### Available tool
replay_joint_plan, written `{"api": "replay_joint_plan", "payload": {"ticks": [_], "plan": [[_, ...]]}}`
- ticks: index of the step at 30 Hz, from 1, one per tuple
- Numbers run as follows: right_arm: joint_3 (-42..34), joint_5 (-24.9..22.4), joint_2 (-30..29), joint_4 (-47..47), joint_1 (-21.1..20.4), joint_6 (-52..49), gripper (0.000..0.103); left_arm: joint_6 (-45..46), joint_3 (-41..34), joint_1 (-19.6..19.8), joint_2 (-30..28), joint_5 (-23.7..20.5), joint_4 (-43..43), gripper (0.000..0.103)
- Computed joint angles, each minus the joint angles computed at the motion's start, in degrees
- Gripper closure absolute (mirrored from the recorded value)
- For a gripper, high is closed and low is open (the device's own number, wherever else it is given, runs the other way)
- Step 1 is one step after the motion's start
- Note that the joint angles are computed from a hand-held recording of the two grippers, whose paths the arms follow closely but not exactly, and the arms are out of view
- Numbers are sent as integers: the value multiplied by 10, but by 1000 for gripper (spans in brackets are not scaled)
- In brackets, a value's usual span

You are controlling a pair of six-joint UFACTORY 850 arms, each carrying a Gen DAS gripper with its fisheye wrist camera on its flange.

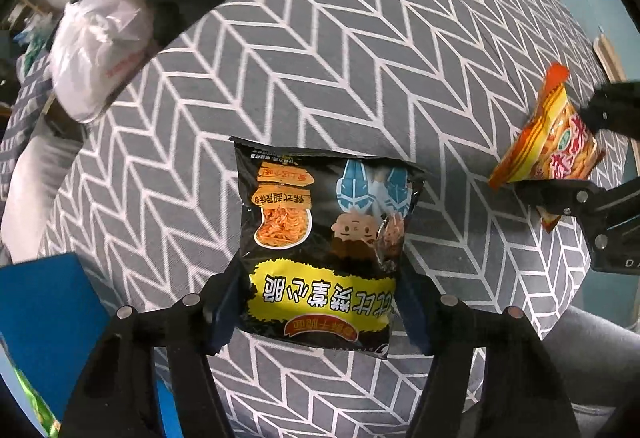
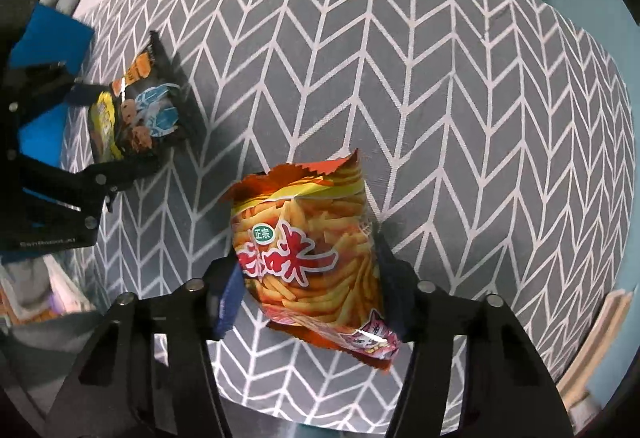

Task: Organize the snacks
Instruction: 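Lift the fries bag and black pack and carry both over the box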

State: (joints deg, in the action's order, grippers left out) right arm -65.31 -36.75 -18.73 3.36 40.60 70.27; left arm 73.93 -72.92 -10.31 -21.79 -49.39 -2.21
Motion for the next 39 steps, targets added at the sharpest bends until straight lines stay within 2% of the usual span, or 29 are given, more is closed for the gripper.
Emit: {"api": "replay_joint_plan", "payload": {"ticks": [4,8,18,24,30,39], "plan": [[-1,6,4,-20,5,51,51,-1,-24,23,3,-27,-29,34],[2,4,22,-30,5,79,53,-26,-48,27,7,-50,-40,34],[-45,-48,30,-61,3,97,54,-42,-84,66,30,-88,-72,34],[-100,-91,25,-73,0,82,54,-50,-122,90,25,-116,-97,34],[-178,-121,-4,-82,2,52,54,-79,-160,111,8,-134,-108,34],[-338,-160,-96,-78,3,-35,54,-135,-254,156,-37,-169,-126,34]]}}
